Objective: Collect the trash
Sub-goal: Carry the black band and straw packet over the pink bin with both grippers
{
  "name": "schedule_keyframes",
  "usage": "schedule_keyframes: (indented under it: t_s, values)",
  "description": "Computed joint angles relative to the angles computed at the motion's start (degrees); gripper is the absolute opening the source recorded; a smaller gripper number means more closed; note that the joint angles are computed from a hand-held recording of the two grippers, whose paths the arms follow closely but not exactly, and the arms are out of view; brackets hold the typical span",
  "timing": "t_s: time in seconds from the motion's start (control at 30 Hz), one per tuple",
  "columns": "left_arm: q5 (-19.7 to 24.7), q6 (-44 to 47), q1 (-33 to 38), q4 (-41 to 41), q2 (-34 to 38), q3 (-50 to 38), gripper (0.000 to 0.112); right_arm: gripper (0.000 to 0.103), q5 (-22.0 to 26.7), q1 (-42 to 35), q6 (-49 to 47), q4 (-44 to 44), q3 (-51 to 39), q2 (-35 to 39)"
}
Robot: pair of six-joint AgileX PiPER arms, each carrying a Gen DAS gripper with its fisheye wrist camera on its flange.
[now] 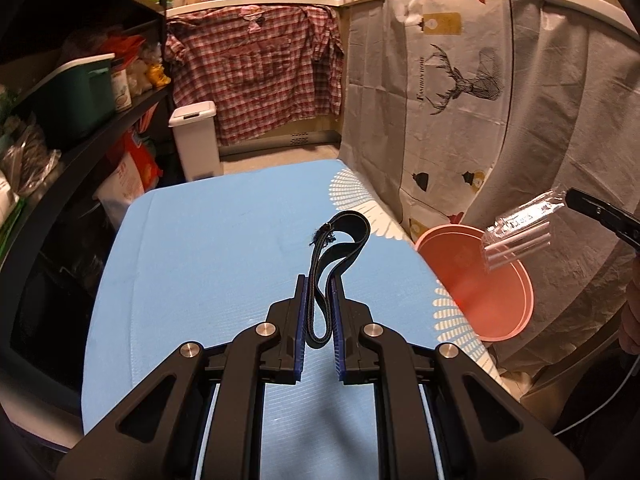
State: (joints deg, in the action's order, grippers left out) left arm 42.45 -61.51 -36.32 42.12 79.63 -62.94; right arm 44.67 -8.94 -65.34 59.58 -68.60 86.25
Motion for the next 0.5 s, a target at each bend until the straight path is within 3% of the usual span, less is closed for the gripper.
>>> schedule_keyframes:
  t_s: [0.5]
  values:
    - [2.8,2.4,-6.4,-2.2,14.3,-17.8,0.011,0.000,-2.4,-5.7,-0.4,4.3,-1.2,4.5]
